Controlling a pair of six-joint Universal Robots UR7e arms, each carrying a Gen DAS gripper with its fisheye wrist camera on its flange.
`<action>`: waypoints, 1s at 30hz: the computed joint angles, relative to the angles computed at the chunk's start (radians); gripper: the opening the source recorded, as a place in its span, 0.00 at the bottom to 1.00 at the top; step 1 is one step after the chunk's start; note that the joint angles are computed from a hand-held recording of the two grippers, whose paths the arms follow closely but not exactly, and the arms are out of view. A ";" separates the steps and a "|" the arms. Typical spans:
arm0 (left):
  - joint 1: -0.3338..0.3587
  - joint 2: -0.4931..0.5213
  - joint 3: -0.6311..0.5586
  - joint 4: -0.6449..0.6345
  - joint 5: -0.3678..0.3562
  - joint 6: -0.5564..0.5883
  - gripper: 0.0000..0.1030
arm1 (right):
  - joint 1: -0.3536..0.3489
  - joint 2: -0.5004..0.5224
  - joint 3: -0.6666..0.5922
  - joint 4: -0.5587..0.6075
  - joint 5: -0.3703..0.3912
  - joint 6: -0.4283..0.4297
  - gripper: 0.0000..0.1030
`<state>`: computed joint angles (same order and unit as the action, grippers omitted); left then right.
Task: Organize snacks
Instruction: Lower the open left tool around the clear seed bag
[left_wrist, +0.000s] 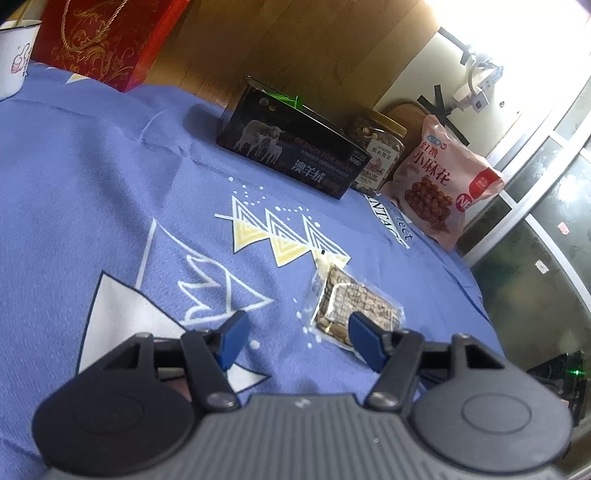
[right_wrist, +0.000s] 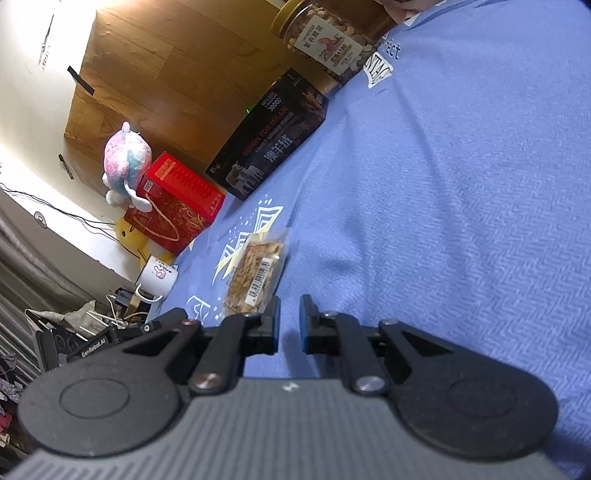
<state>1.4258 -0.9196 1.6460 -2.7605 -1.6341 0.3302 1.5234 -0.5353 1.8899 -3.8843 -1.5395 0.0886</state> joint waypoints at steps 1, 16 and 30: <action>0.001 0.000 0.001 -0.003 -0.003 -0.002 0.60 | 0.000 0.001 0.000 -0.002 0.000 0.000 0.13; 0.001 -0.002 0.009 -0.019 -0.003 -0.004 0.60 | 0.000 0.004 -0.002 -0.009 -0.001 -0.008 0.13; -0.022 -0.005 0.008 0.001 0.049 0.007 0.60 | 0.001 0.002 -0.001 -0.003 0.000 -0.008 0.13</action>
<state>1.4037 -0.9245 1.6541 -2.7593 -1.5846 0.3374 1.5244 -0.5331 1.8889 -3.8870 -1.5392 0.0806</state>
